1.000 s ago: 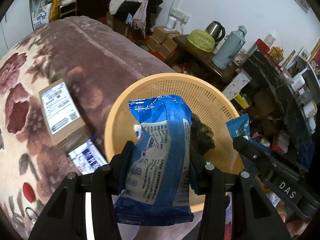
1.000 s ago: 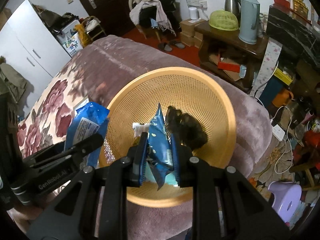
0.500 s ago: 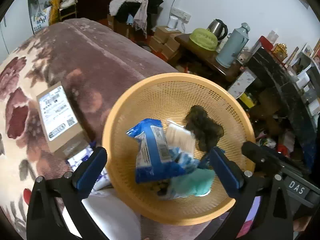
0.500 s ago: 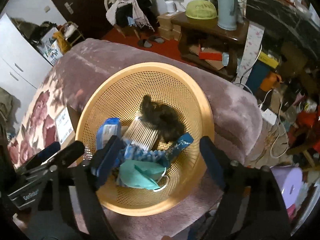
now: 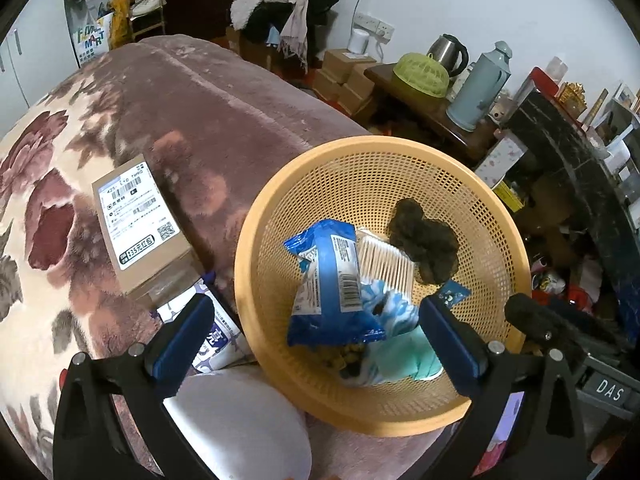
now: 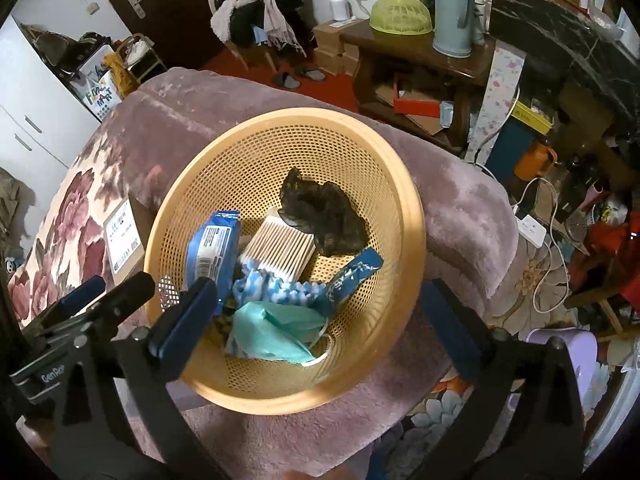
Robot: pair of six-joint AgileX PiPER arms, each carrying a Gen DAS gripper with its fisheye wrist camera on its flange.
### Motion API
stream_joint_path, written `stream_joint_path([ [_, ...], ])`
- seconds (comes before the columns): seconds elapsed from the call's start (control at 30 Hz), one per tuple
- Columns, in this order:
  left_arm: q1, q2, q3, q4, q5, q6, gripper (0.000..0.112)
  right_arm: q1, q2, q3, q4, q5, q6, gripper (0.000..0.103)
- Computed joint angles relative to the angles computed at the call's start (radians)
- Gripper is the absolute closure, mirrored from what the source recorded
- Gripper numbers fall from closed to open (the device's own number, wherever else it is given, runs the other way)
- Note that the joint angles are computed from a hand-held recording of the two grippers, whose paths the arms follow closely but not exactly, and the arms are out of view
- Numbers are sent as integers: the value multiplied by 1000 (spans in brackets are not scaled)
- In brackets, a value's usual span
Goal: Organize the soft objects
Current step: 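Move both tools back from the basket over the remaining items on the blanket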
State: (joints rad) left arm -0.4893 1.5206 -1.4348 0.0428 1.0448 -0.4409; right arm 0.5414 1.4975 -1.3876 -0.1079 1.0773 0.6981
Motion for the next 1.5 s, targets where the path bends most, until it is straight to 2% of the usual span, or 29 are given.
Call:
stream_joint_path([
  [0.47,0,-6,0,-5,5,2,10,20,-12,10,-19,14,18,0],
  [0.93,7,-65,48,-14,19,-1,10,63,-37,19,-51,35,46,0],
  [1.5,125,-184,130,-73,41,73,10,180,38,-139,-114,127,92,0],
])
